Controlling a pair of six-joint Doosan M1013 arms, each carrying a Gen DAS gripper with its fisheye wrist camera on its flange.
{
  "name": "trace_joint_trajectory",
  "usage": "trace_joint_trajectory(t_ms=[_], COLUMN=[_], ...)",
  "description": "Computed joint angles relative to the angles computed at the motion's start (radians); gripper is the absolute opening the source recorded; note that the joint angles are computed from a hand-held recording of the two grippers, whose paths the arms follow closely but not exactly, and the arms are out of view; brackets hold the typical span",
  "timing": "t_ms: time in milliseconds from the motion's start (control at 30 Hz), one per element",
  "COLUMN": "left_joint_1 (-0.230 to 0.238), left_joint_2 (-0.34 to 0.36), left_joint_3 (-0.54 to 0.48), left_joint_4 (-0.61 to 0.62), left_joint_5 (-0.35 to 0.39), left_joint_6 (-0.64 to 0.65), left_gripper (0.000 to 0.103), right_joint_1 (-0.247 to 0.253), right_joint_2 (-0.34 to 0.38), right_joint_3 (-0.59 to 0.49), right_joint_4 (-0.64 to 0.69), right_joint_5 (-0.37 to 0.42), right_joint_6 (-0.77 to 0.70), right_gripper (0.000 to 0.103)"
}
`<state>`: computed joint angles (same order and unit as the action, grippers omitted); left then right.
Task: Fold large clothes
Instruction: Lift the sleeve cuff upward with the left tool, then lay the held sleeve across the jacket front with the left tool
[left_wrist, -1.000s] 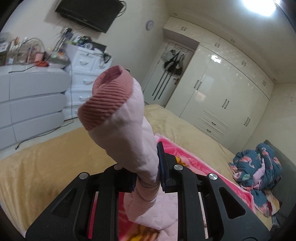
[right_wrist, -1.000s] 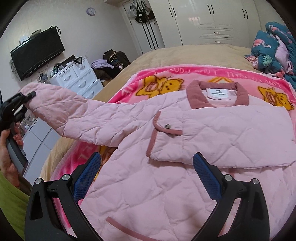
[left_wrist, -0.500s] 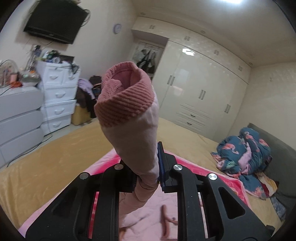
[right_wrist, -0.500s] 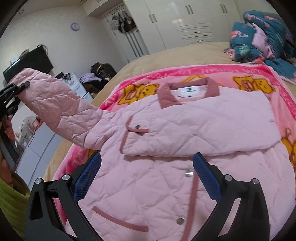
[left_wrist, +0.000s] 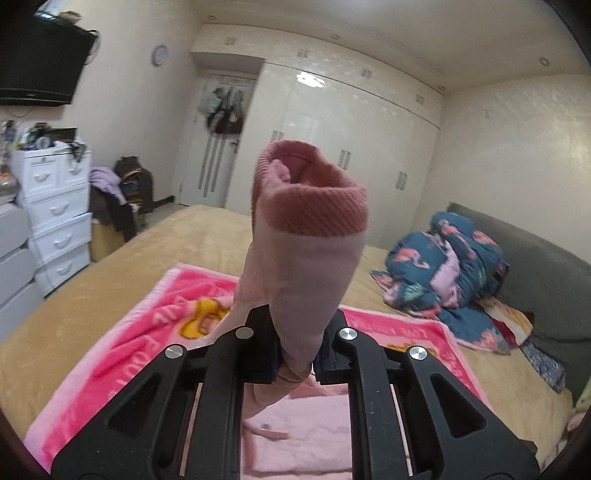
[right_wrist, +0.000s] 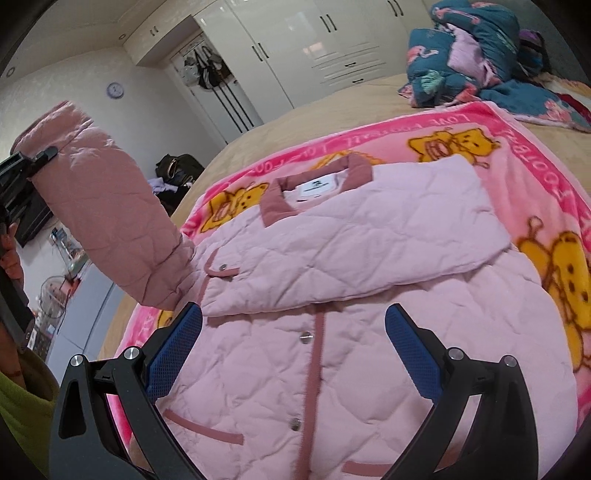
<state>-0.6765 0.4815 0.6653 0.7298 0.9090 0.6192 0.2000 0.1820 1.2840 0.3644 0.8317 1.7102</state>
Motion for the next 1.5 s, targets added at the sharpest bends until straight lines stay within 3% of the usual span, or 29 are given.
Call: trace_joint_trajectory(t_ms=[600, 900, 1133, 1367, 1433, 1500], left_joint_1=[-0.046, -0.053, -0.07, -0.093, -0.096, -0.097], left_joint_2=[0.213, 0.262, 0.309, 0.383, 0.387, 0.381], left_joint_3=[-0.301, -0.335, -0.346, -0.413, -0.409, -0.388], left_joint_4=[-0.219, -0.342, -0.407, -0.445, -0.462, -0.481], left_joint_5=[0.113, 0.145, 0.214, 0.364, 0.387, 0.406], left_joint_6=[0.294, 0.379, 0.44, 0.554, 0.574, 0.596], left_gripper=[0.005, 0.005, 0.008, 0.019, 0.031, 0.035], right_joint_1=[-0.093, -0.117, -0.136, -0.15, -0.154, -0.156], right_joint_2=[-0.045, -0.05, -0.058, -0.064, -0.065, -0.066], right_joint_3=[0.077, 0.097, 0.117, 0.128, 0.131, 0.131], right_joint_4=[-0.014, -0.02, -0.033, -0.054, -0.054, -0.066], right_joint_5=[-0.048, -0.046, -0.055, -0.049, -0.049, -0.047], right_joint_6=[0.082, 0.12, 0.169, 0.207, 0.215, 0.229], right_gripper=[0.099, 0.099, 0.099, 0.099, 0.099, 0.099])
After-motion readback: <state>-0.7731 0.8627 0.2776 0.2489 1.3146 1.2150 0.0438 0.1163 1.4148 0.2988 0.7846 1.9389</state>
